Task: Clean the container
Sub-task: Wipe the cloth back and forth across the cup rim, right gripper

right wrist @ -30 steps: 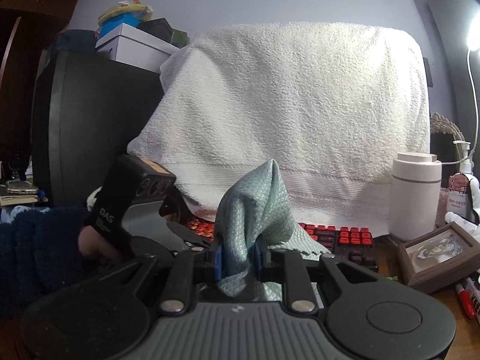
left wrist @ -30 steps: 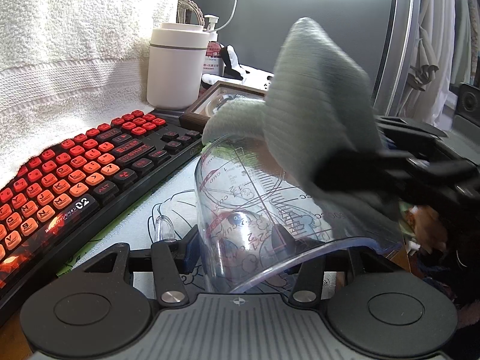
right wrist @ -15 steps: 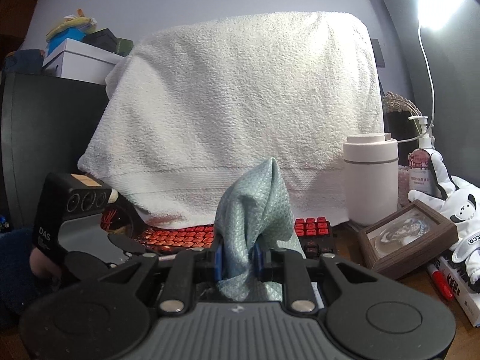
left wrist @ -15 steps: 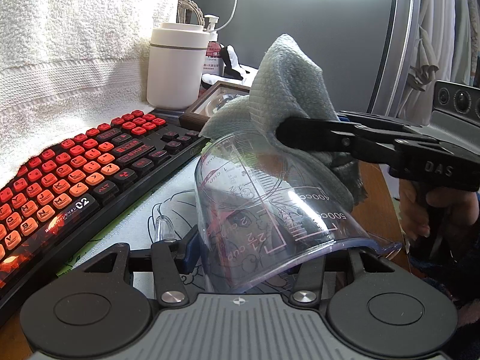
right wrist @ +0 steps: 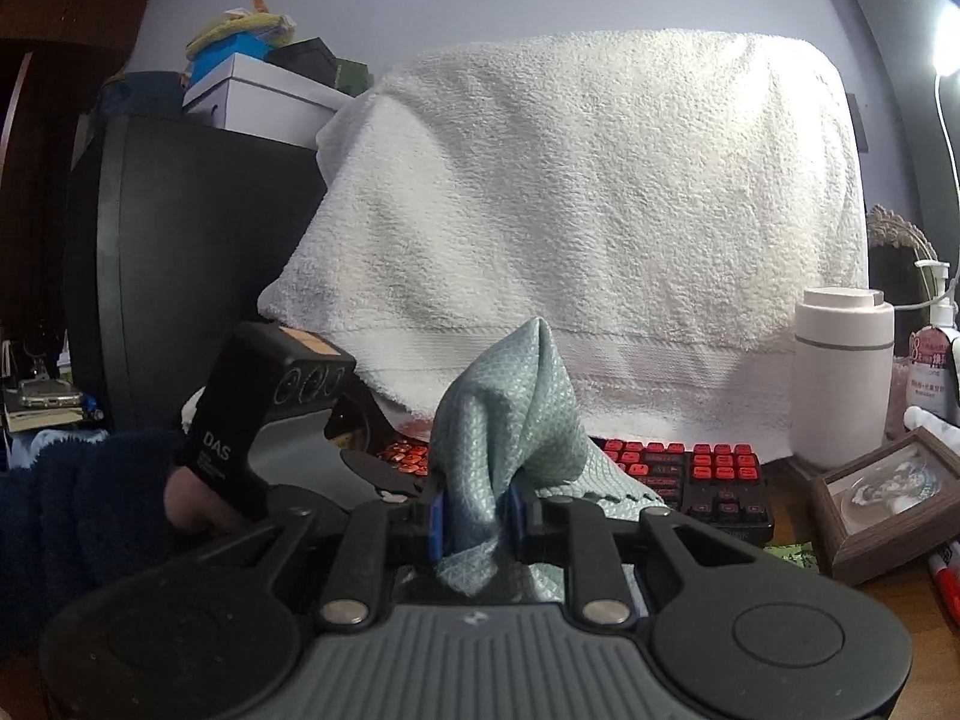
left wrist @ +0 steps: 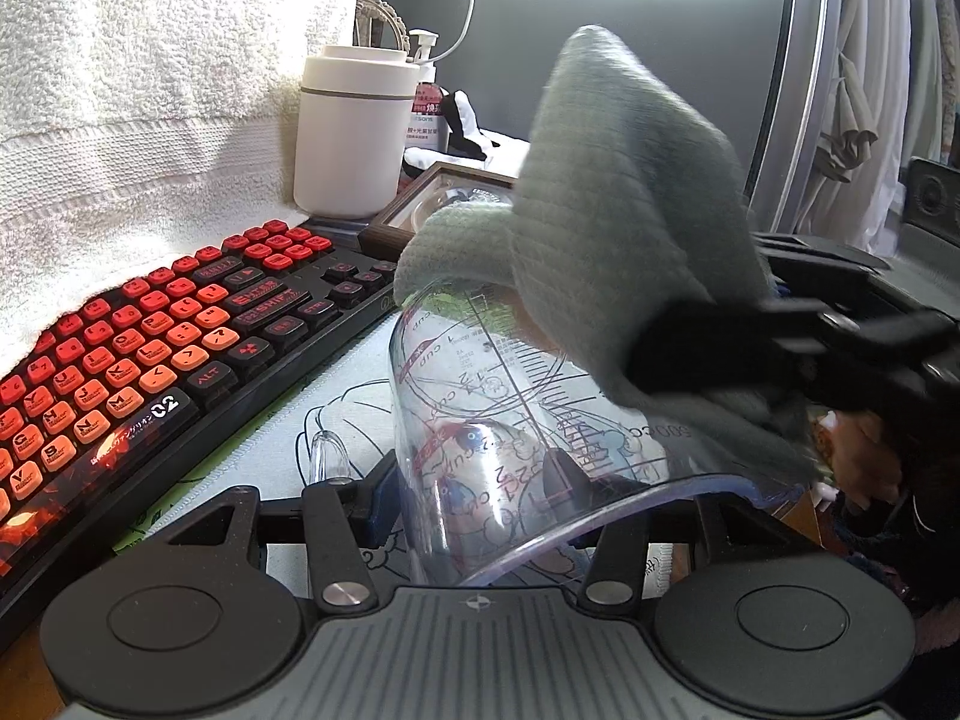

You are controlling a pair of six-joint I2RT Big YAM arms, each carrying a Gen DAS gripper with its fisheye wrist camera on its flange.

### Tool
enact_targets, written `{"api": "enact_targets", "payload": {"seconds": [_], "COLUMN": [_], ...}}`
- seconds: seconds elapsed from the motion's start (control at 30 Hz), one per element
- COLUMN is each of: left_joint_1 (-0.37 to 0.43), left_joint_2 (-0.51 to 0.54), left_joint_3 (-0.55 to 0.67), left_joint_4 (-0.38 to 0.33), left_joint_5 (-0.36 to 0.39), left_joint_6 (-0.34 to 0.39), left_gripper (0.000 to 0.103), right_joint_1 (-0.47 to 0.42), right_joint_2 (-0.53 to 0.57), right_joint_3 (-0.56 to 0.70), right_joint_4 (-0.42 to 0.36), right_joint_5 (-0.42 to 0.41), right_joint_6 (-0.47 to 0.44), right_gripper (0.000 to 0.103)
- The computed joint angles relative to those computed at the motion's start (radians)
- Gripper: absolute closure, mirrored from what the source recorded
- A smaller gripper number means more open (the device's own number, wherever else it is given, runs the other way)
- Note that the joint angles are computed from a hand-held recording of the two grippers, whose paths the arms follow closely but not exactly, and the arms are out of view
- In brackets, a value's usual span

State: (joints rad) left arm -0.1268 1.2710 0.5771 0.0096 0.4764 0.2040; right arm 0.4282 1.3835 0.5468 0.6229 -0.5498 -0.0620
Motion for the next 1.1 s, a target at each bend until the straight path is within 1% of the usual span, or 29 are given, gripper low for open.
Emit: {"api": "enact_targets", "payload": {"seconds": [0.9,1.03,1.1], "left_joint_1": [0.005,0.004,0.003], "left_joint_2": [0.01,0.012,0.012], "left_joint_3": [0.007,0.008,0.008], "left_joint_4": [0.002,0.003,0.004], "left_joint_5": [0.004,0.003,0.001], "left_joint_6": [0.002,0.001,0.001], "left_gripper": [0.053,0.053,0.053], "right_joint_1": [0.01,0.0,-0.004], "right_joint_2": [0.008,0.01,0.014], "right_joint_3": [0.006,0.016,0.023], "right_joint_4": [-0.012,-0.028,-0.033], "right_joint_5": [-0.031,-0.062,-0.047], "right_joint_6": [0.051,0.012,0.001], "right_gripper": [0.083,0.083,0.085]}}
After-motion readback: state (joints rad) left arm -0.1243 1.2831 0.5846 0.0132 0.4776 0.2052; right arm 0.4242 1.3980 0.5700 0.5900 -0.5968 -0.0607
